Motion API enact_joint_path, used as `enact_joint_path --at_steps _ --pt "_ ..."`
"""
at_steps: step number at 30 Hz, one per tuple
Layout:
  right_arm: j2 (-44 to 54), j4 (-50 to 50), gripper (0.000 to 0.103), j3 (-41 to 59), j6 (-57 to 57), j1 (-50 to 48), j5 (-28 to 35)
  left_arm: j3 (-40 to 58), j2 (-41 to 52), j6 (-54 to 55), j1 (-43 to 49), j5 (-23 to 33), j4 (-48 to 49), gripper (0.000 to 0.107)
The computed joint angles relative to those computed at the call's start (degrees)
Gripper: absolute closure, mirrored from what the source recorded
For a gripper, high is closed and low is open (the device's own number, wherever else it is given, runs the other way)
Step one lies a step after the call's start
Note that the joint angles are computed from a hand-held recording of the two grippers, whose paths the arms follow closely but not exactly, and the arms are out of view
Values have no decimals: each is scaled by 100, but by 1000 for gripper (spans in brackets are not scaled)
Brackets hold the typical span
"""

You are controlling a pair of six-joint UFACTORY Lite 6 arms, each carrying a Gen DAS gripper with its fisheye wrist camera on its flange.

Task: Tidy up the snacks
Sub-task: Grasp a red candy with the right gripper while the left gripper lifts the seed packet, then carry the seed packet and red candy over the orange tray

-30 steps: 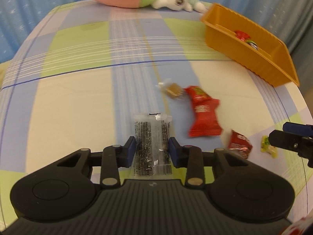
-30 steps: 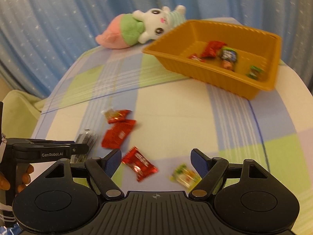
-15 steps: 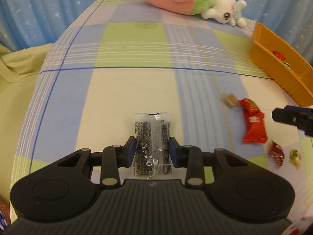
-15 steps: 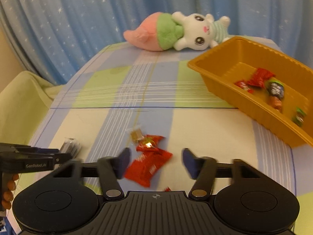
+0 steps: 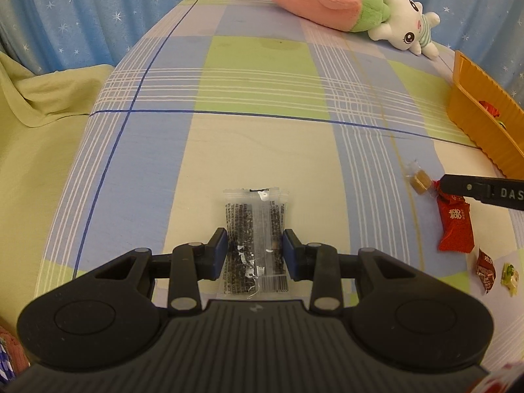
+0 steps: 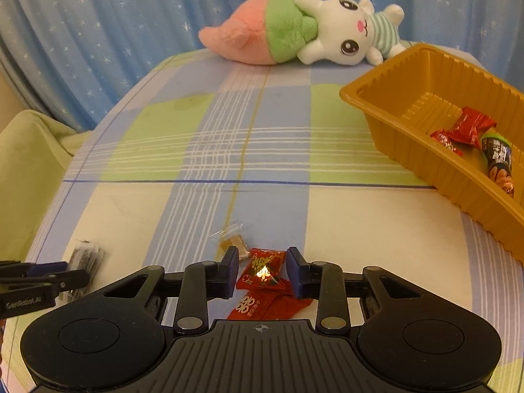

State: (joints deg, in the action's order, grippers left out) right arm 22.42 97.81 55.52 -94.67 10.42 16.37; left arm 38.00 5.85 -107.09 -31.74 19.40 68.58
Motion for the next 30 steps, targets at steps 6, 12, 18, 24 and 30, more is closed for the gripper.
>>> enact_joint_path --at_steps 6,12,18,24,30 --pt "150 -253 78 111 210 21 -64 -13 25 15 148 -188 3 73" --pt "-110 363 82 -147 -519 -47 -1 105 184 92 142 -175 -76 72" --pt "-563 416 82 -507 -504 -265 233 130 200 246 210 -230 -200 72" --pt "-1104 251 82 -950 -333 -564 491 99 19 289 46 -77 -236 73" --pt "-1695 -8 82 -1420 -178 -964 713 274 -154 831 -251 160 -738 73"
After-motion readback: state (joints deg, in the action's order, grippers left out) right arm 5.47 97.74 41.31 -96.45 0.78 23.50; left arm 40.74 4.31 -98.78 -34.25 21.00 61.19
